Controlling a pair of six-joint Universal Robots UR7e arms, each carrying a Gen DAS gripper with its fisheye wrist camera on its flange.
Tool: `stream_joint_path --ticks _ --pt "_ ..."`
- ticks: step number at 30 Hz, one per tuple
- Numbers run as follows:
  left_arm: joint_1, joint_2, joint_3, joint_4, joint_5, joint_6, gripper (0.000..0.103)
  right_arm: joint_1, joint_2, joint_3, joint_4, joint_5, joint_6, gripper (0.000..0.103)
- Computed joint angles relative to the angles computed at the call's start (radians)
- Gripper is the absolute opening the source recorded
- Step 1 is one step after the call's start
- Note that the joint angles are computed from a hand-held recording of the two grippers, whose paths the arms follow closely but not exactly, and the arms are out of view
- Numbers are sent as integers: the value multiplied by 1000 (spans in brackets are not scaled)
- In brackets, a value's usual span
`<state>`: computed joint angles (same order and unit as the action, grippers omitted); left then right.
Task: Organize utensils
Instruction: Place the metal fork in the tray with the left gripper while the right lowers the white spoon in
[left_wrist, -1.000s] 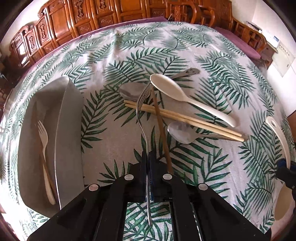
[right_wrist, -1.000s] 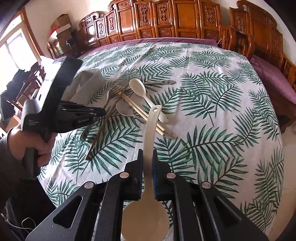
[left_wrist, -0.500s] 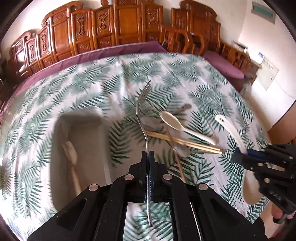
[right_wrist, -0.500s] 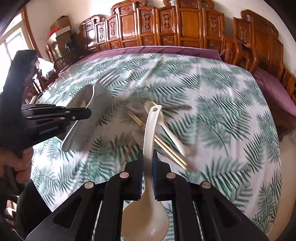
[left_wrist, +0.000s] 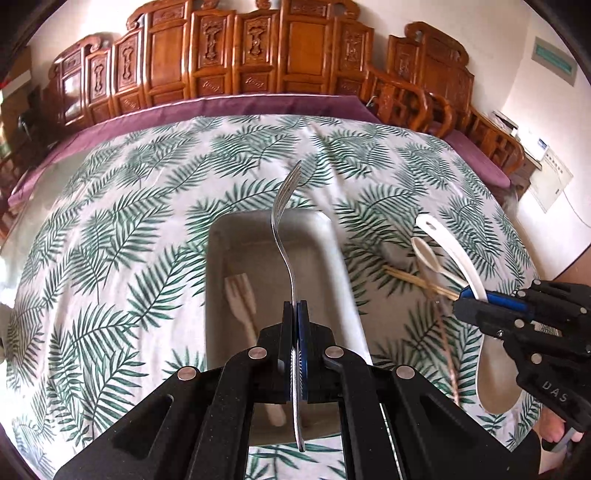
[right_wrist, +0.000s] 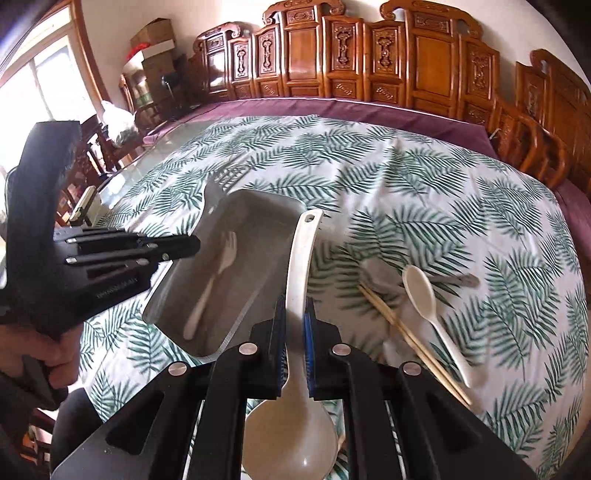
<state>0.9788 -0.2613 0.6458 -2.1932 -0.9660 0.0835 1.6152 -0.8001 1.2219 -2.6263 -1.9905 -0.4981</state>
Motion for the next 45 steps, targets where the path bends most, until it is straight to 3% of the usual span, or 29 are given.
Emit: stream_joint_path --ticks 14,34,45 --pt "48 -10 -1 17 -56 -22 2 48 112 -140 53 -49 -7 11" --pt "53 -198 205 -187 -60 125 2 81 287 -352 128 -109 14 10" --pt "60 -266 299 -251 -85 145 3 78 333 -402 158 -138 83 10"
